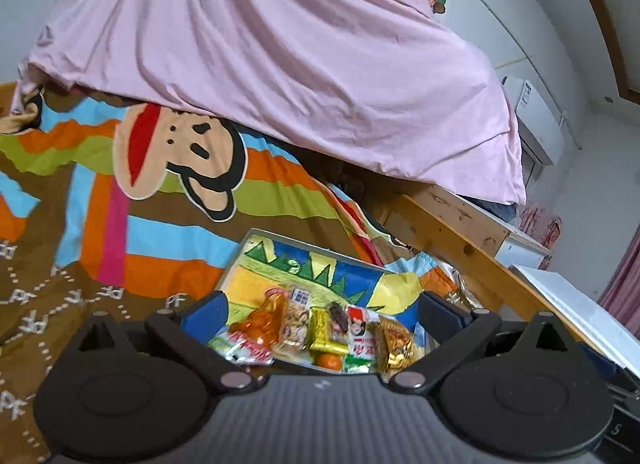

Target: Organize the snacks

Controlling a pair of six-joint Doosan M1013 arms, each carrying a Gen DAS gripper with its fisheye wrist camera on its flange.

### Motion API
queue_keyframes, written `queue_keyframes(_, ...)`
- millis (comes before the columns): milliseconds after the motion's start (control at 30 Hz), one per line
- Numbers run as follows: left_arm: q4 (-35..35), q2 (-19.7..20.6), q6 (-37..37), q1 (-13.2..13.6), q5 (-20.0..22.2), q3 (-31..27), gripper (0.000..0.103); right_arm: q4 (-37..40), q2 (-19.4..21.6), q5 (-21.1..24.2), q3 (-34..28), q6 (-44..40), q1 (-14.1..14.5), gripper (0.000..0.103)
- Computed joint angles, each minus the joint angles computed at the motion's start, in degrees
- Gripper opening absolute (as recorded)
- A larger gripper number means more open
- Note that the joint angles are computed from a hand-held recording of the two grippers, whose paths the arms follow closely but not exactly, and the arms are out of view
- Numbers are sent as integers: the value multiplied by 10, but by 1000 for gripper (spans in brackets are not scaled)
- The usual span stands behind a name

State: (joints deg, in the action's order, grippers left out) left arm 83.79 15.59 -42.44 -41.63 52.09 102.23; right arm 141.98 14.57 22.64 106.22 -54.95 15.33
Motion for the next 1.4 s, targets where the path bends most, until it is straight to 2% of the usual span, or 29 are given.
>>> queue_keyframes(367, -67, -11, 35, -54, 69, 17, 103, -4, -50, 36, 75, -14, -16, 102)
queue_keyframes(633, -103, -19, 59, -87, 109, 29, 103, -45, -76, 40, 114, 29, -24, 102)
queue_keyframes(767, -123, -27, 80, -109, 142, 32, 103, -63, -95, 70, 146, 41, -33, 102)
queue_keyframes(900, -144, -36, 95, -129, 170, 30, 103, -121, -111, 84, 164, 81, -38, 102)
queue_keyframes(1100, -173, -34, 134, -156, 225, 6, 103, -142, -125, 97, 180, 37, -32, 102)
queue_keyframes(1167, -184, -29, 140, -162, 247, -6, 103, -172, -129, 100, 180, 52, -34, 102)
queue_keyframes(1400, -231, -8, 157, -171, 309, -53, 103, -181, -144, 104, 183, 66, -51, 102)
